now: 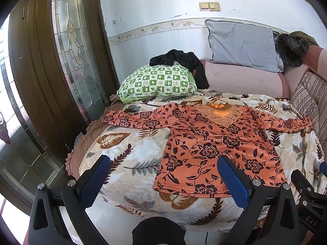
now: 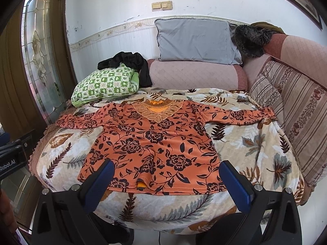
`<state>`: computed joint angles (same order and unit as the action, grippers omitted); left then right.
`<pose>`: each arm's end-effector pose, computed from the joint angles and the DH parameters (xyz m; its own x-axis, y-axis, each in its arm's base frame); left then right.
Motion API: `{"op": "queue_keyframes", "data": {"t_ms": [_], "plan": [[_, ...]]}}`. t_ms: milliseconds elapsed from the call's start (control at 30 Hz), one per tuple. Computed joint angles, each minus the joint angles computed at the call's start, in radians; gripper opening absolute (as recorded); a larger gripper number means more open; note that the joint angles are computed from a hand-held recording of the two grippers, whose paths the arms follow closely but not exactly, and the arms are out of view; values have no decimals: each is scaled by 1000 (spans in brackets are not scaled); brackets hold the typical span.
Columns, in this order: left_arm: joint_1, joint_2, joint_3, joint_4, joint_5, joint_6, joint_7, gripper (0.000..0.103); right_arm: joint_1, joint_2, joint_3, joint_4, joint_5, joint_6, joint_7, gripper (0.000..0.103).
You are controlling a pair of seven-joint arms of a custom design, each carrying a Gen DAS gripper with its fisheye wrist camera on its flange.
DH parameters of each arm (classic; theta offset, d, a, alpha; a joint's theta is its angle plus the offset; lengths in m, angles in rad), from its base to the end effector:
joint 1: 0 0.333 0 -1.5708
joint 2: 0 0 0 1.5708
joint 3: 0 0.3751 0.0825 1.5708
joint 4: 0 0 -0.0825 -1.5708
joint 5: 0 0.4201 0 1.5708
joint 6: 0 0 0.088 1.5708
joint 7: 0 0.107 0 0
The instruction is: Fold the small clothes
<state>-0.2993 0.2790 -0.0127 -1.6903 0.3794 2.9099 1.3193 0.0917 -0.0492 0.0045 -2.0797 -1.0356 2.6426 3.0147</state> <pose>0.6962 -0.2470 0.5880 -0.3027 -0.9425 -0.1420 -0.5173 0.2875 -0.8061 0.5999 0.0805 0.5508 -0.4934 -0.8652 -0.0898 -0.4953 0.3643 -0.7887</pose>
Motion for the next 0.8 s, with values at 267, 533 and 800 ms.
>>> {"op": "queue_keyframes", "data": {"t_ms": [267,533,800], "plan": [[-8,21,0,30,5,-32,0,103,-4,17,-9,3,28,22,-18,103],[-10,23,-3,41,5,-46,0,103,-3,22,-13,4,36,27,-23,103],[-10,25,-6,48,8,-53,-1,103,-3,23,-14,6,33,31,-27,103]]}}
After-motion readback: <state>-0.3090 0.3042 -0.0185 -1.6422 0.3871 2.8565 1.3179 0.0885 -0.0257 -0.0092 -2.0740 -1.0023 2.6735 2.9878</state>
